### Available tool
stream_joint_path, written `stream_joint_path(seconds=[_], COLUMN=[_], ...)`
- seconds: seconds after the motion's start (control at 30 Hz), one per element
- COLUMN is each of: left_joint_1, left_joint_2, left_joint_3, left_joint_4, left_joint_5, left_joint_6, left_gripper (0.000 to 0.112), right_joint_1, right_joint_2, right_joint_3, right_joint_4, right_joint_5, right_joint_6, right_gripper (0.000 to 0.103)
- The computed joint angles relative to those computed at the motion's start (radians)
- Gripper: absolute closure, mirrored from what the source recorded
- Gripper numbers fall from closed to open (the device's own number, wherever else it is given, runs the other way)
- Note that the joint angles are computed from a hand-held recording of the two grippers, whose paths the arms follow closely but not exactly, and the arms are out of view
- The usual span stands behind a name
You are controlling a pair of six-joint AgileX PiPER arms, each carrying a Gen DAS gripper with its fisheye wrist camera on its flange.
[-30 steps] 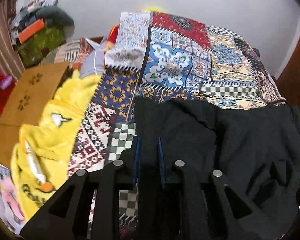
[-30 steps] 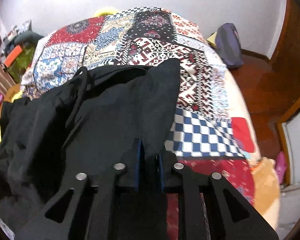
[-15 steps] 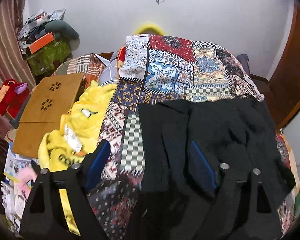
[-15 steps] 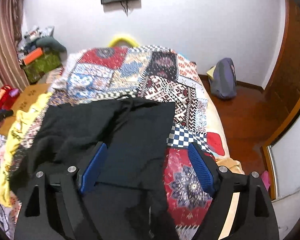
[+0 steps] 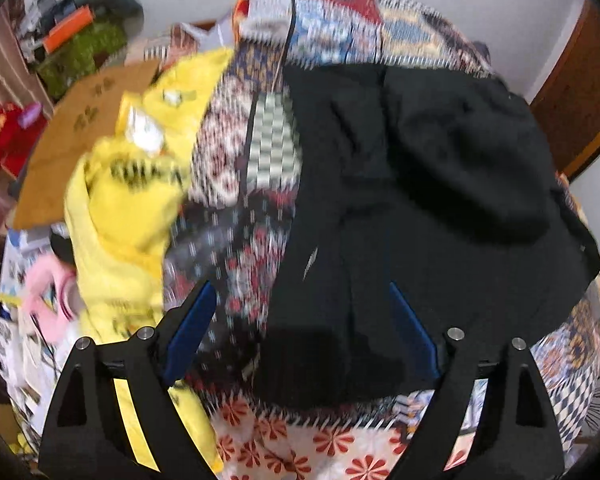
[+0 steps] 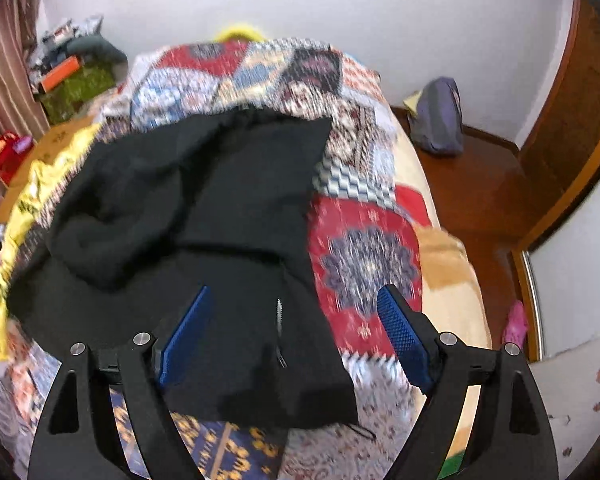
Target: Fold large clothes
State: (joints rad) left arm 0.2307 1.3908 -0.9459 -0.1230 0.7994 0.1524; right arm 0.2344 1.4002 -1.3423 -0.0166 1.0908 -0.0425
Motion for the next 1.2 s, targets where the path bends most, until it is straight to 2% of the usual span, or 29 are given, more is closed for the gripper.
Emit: stream_joint_path(seconds=[0.13, 0.27, 0.33, 0.47, 0.5, 0.53, 0.57, 0.6, 0.63, 0.7, 0.73, 0.8, 0.9, 1.07, 1.2], left_joint_1=[0.058, 0.058, 0.078, 0.121, 0.127, 0.133, 0.134, 0.129, 0.114, 0.09, 0.077, 0.038, -0.023, -0.003, 0.033], left_joint_2=[0.025, 0.059, 0.076, 0.093, 0.092, 0.09, 0.085, 0.077, 0.063, 0.04, 0.02, -0.033, -0.092, -0.112, -0.039], left_joint_3=[0.11, 0.176, 0.213, 0.243, 0.246, 0.245, 0.243, 0.239, 0.239, 0.231, 0.227, 0.227, 0.207, 0.078, -0.085], left_joint_4=[-0.084, -0.072, -0.121, -0.245, -0.255, -0.277, -0.291, -0.279, -0.25, -0.203, -0.181, -0.112, -0.033, -0.188, -0.285], left_joint_5=[-0.052, -0.109, -0.144, -0.167, -0.166, -0.16, -0.153, -0.149, -0.158, -0.153, -0.138, -0.143, -0.13, -0.035, 0.022], left_joint_6=[0.076, 0.059, 0.083, 0.161, 0.17, 0.191, 0.208, 0.2, 0.175, 0.145, 0.142, 0.081, -0.007, 0.063, 0.088], left_gripper=[0.026, 0.026, 0.026, 0.027, 0.028, 0.036, 0.046, 0.048, 0.054, 0.07, 0.078, 0.082, 0.086, 0.088, 0.089], right_joint_1=[-0.053, -0.124, -0.183, -0.311, -0.337, -0.35, -0.356, -0.359, -0.364, -0.35, -0.325, -0.308, -0.305, -0.273, -0.267], right_joint_2=[-0.017, -0.012, 0.013, 0.052, 0.053, 0.051, 0.046, 0.041, 0.039, 0.028, 0.009, -0.018, -0.072, -0.104, -0.052], right_joint_3=[0.107, 0.196, 0.231, 0.295, 0.308, 0.315, 0.318, 0.317, 0.314, 0.306, 0.304, 0.285, 0.269, 0.178, 0.046], right_joint_4=[0.03, 0.072, 0.146, 0.339, 0.38, 0.402, 0.413, 0.425, 0.45, 0.426, 0.381, 0.356, 0.374, 0.404, 0.446], right_joint_5=[-0.019, -0.042, -0.043, -0.054, -0.062, -0.066, -0.066, -0.061, -0.044, -0.032, -0.04, -0.009, 0.033, 0.077, 0.09], right_joint_6=[-0.03, -0.06, -0.088, -0.167, -0.188, -0.199, -0.206, -0.218, -0.246, -0.232, -0.204, -0.218, -0.249, -0.232, -0.224], right_gripper=[0.021, 0.021, 0.021, 0.021, 0.021, 0.021, 0.023, 0.038, 0.056, 0.068, 0.079, 0.09, 0.092, 0.093, 0.094])
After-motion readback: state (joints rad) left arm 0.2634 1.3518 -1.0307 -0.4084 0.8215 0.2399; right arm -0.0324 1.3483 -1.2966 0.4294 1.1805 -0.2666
